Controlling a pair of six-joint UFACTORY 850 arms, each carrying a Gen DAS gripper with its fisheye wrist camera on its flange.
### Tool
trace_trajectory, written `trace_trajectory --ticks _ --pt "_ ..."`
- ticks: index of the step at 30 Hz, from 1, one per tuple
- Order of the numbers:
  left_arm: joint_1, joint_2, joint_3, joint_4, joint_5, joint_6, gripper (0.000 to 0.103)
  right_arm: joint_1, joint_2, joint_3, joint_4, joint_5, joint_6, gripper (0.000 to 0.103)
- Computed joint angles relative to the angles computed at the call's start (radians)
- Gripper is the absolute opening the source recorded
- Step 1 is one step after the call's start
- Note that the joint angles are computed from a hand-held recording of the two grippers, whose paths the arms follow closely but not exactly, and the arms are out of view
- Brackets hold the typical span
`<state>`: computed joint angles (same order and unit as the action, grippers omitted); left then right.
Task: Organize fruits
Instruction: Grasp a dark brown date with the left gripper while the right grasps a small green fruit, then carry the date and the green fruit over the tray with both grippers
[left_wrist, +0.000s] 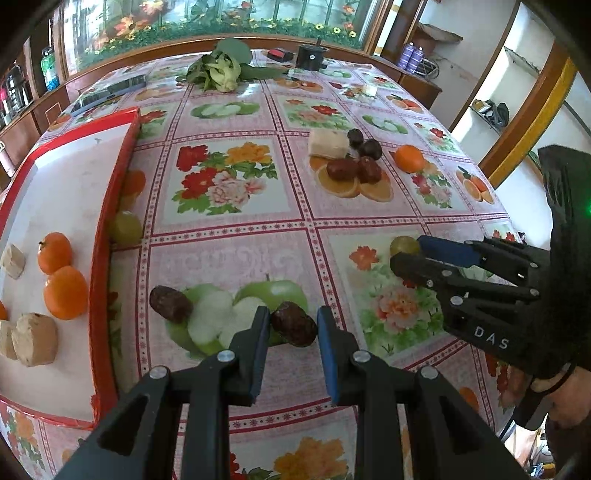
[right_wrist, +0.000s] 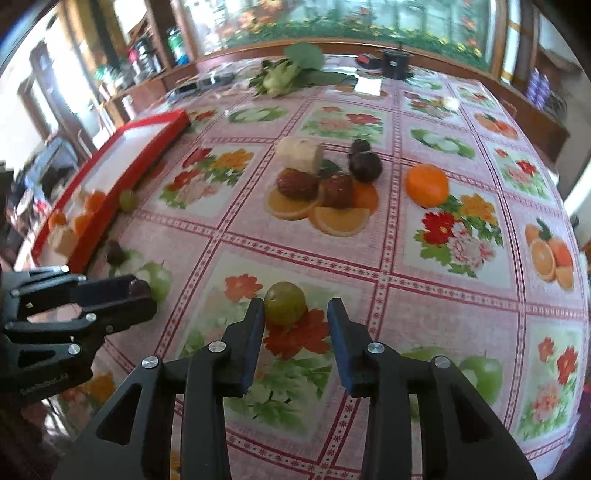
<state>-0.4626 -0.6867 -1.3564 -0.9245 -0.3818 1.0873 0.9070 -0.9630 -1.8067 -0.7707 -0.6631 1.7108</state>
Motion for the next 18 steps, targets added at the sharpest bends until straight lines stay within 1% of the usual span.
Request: trace_trajectory --ticks 3,5,8,11,18 --pt "-0.002 -0.001 0.002 -0.001 0.010 -0.008 0.029 -0.001 -0.011 -0.015 -0.010 -0.010 -0.016 0.034" --pt "-0.006 0.001 0.006 -0.008 0.025 -0.002 0.029 -0.004 -0.015 -0.022 -0.001 0.007 -0.048 0.023" --pt "-0.014 0.005 0.015 -0.015 0.054 0.000 0.029 -0.001 -0.038 -0.066 0.030 -0.034 -0.129 0.022" --pt "-0.014 0.005 0.015 -0.024 0.051 -0.002 0.029 -0.004 -0.004 -0.015 0.006 0.015 -0.068 0.021" --pt "-0.018 0.015 0.019 -0.077 0.053 0.035 0.029 0.009 0.033 0.037 -0.035 0.022 0.012 0.022"
